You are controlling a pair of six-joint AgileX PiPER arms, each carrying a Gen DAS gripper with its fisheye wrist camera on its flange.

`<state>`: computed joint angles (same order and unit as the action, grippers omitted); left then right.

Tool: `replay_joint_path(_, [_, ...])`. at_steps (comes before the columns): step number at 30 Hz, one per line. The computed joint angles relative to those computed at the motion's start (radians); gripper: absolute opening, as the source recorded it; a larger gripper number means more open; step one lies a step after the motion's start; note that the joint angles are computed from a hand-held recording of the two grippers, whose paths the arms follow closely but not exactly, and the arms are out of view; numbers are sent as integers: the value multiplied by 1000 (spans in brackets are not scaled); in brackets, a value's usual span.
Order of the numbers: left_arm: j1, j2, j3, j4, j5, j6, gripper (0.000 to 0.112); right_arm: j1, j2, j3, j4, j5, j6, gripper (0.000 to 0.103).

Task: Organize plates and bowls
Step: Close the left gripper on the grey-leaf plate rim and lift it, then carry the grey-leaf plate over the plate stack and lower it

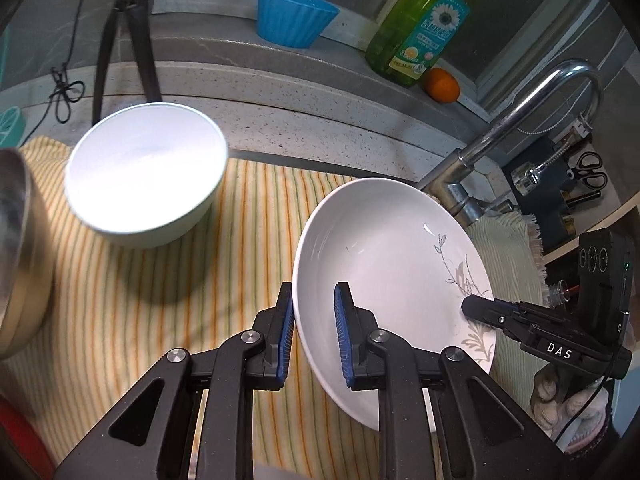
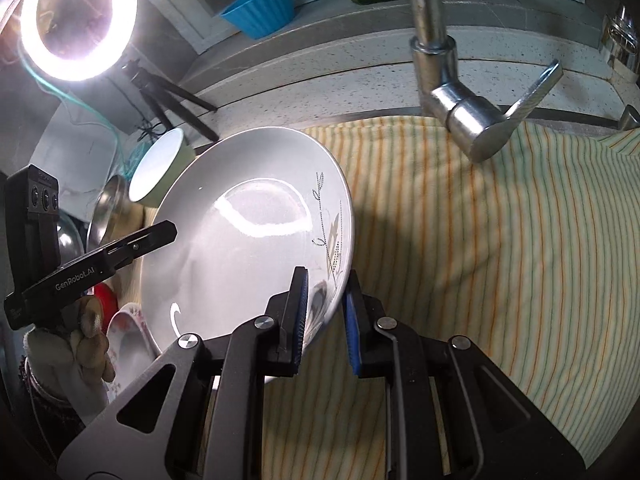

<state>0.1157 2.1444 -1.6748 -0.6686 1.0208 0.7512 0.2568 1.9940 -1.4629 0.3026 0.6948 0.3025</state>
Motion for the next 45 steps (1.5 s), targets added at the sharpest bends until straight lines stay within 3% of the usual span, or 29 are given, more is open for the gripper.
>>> replay_joint_path(21, [330,-254,349,-92,30,251,18,265,-52,-57,-81,48,97,18])
replay_joint_path(33, [521,-267,402,-67,74,320,18,413,17,-139,-120,102,125,18])
replay_joint_path(45, [587,-269,445,-49,58,342,18,475,76,-215,-172,153,143,18])
